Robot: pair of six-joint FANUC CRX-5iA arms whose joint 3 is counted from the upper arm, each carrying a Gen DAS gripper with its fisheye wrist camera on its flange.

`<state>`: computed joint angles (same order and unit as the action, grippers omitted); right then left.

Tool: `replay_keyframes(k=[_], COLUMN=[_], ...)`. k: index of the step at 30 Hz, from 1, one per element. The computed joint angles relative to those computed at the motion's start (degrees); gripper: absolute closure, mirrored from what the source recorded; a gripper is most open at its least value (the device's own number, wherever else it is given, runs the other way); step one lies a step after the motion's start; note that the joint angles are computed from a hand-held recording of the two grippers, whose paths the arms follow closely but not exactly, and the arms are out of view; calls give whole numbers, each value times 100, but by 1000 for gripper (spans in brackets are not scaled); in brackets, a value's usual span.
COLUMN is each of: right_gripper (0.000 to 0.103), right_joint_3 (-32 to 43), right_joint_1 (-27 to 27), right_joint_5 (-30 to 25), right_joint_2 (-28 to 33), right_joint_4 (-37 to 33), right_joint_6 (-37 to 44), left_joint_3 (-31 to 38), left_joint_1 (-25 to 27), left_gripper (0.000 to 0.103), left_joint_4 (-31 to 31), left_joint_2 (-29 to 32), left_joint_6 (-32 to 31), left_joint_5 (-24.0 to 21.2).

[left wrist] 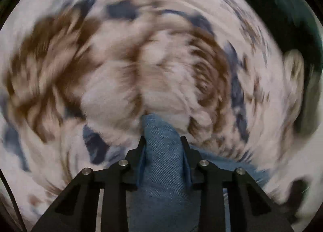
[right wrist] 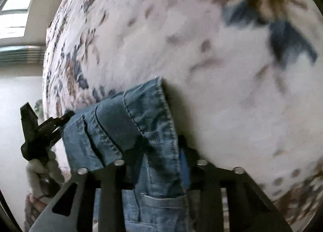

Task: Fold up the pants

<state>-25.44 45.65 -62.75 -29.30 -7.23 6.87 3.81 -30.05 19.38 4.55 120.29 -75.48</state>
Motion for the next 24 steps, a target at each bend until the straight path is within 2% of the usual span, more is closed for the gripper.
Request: replay_keyframes(k=[4, 6, 8, 10, 11, 12, 14, 17, 18, 19, 20, 21, 23, 24], right_gripper=[71, 68, 50, 36, 31, 29, 28, 28, 28, 31, 46, 58, 71, 73], right_joint_3=[-118, -51, 38, -14, -71, -118, -175, -250, -339, -435, -491, -530, -536, -479], right_joint_1=[-12, -182, -438, -325, -202, -91, -27, -263, -247, -53, 156, 445, 780, 904], right_joint_5=[98, 51, -38, -90, -98, -178, -201, -148, -2, 178, 274, 326, 353, 244], right_joint_2=[-44, -52, -164, -410, -562, -743, -884, -824, -827, -871, -903, -950, -1039, -1015], right_joint_4=[-48, -251, -623, -511, -412, -352, -522, -1390, -1603, -1516, -1280, -925, -443, -231], right_joint_6=[-177, -58, 178, -14, -167, -307, -315, 0, 30, -109, -290, -566, -887, -956], left_joint_3=[-1488, -1590, -1514, -1418, -1387, -1315, -1319, -1158, -1077, -1001, -911, -822, -482, -507], left_joint_1=[536, 570, 592, 614, 616, 605, 554, 368, 282, 165, 78, 9, -97, -58], left_gripper=[79, 79, 76, 64, 45, 31, 26, 26, 27, 29, 44, 56, 66, 68], left_joint_4=[1379, 1504, 1508, 1448, 1405, 1287, 1220, 1115, 1031, 917, 775, 656, 281, 305], left_joint_2=[-618, -719, -820, -970, -1033, -1087, -1218, -921, -797, -661, -592, -519, -288, -278], left_joint_6=[330, 346, 195, 71, 37, 35, -101, -307, -312, -324, -299, -355, -383, -413], left_joint_5=[1066, 1156, 1166, 1136, 1123, 1059, 973, 634, 580, 602, 659, 690, 530, 514])
